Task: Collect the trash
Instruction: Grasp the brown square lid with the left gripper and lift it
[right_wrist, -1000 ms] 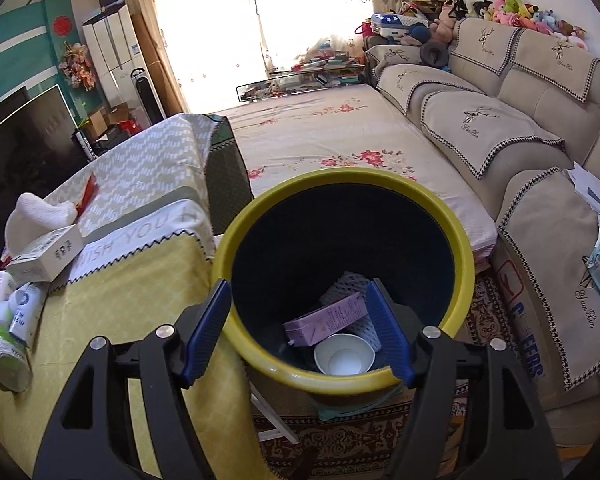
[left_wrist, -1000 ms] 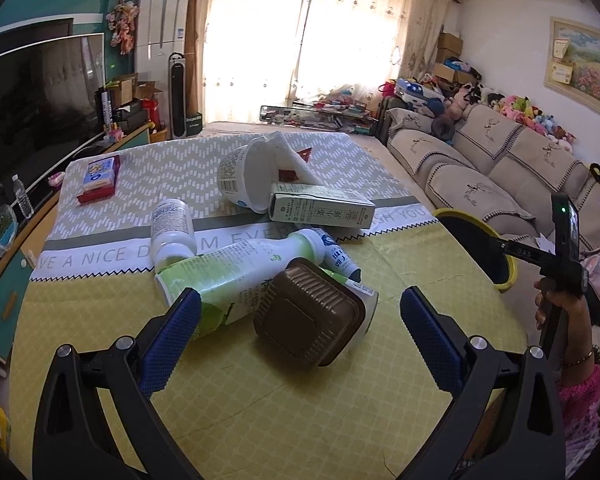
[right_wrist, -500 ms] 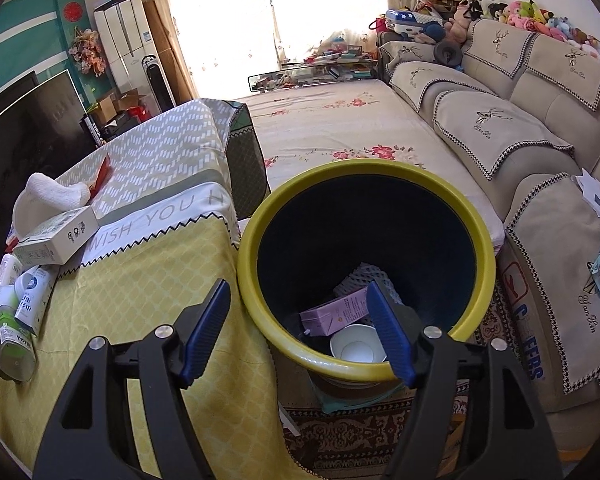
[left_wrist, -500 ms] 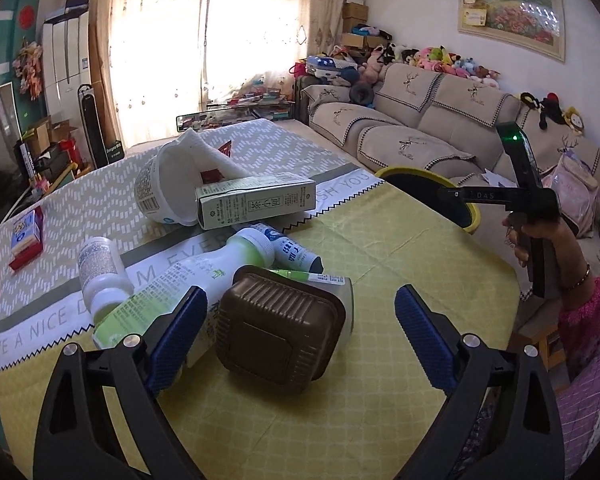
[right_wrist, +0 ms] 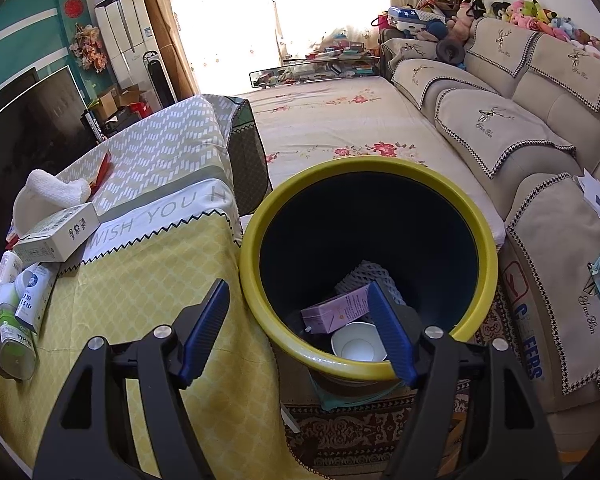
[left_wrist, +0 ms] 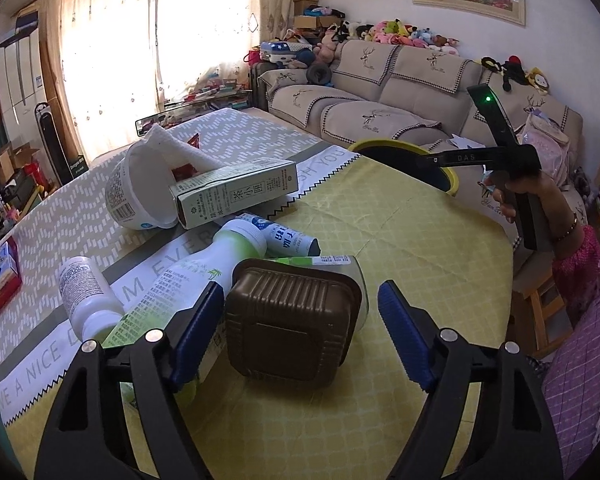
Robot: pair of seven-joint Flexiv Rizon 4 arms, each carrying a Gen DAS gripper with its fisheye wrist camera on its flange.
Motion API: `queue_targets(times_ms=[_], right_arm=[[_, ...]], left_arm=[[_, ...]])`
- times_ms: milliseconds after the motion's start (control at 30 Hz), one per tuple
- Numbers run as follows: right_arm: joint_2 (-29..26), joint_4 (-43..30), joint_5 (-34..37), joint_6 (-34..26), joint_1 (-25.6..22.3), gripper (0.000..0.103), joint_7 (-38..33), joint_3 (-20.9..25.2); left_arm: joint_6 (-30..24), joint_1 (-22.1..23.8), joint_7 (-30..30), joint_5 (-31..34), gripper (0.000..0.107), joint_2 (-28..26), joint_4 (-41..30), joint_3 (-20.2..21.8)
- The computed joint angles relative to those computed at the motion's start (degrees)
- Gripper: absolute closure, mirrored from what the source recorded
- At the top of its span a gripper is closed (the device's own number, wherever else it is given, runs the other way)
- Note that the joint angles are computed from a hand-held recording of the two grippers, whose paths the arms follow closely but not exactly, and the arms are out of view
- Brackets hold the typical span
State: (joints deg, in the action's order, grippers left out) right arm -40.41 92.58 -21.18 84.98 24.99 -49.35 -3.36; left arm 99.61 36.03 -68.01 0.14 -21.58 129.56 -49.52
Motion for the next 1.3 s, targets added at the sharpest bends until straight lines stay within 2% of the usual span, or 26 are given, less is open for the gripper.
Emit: queue_targets(times_ms=[67,200,367,467,533,667,800,1033,1200,1300], right_arm=[[-0.16,-0.38,-0.01,-0.47,-0.12,0.035,-0.26,0.35],[-0.36,-0.92,-0.03,-1.22,-0.29,0.035,-0.96,1.17],[-0.19,-0.96,-0.09,-1.50,-0.13,0.035,-1.45,1.29],[-0.15,-1.07,-0.15,-1.73,0.11,0.035,-1.40,1.15],[-0.19,-1.23,-0.20,-1.97,0.17,0.035,-1.45,1.22],[-0.35,-1.60,-0.10,-2.45,-0.20,0.035,-2.07,2.04],[-0.15,-1.35,0.16,-2.13,-0.41,0.035,-2.51,2.37],[0.57,-0.11,1.00,-0.22,-0.65,0.035,-2.40,2.33],[1.22,1.16,1.59,1.11,-0.62,0.034,-2.08,1.85],[2.04,2.68,1.82,2.70,-0.07,0.034,-1.27,0.40]], left_arm=[[-0.55,2.35,0.49,0.37,0.028,-0.14,0.56,-2.40],[-1.83,2.58,2.30,0.22,0.028,0.80,1.04,-2.58],[-2.02,2.94,4.30,-1.34,0.043,0.87,1.44,-3.03],[-1.91,3.99,4.31,-1.75,0.047,0.30,1.69,-4.15],[-1.81,3.79,3.91,-1.74,0.047,0.16,1.70,-3.91],[-0.41,0.64,3.06,-1.43,0.047,0.68,1.75,-0.45],[0.72,0.03,1.20,-0.78,0.048,2.05,2.54,0.59],[2.84,2.30,-3.89,1.32,0.048,5.99,4.48,-1.70],[3.32,-2.48,-7.19,1.59,0.048,7.99,3.01,1.52],[1.84,-11.84,-7.24,0.16,0.048,7.10,-0.86,9.44]])
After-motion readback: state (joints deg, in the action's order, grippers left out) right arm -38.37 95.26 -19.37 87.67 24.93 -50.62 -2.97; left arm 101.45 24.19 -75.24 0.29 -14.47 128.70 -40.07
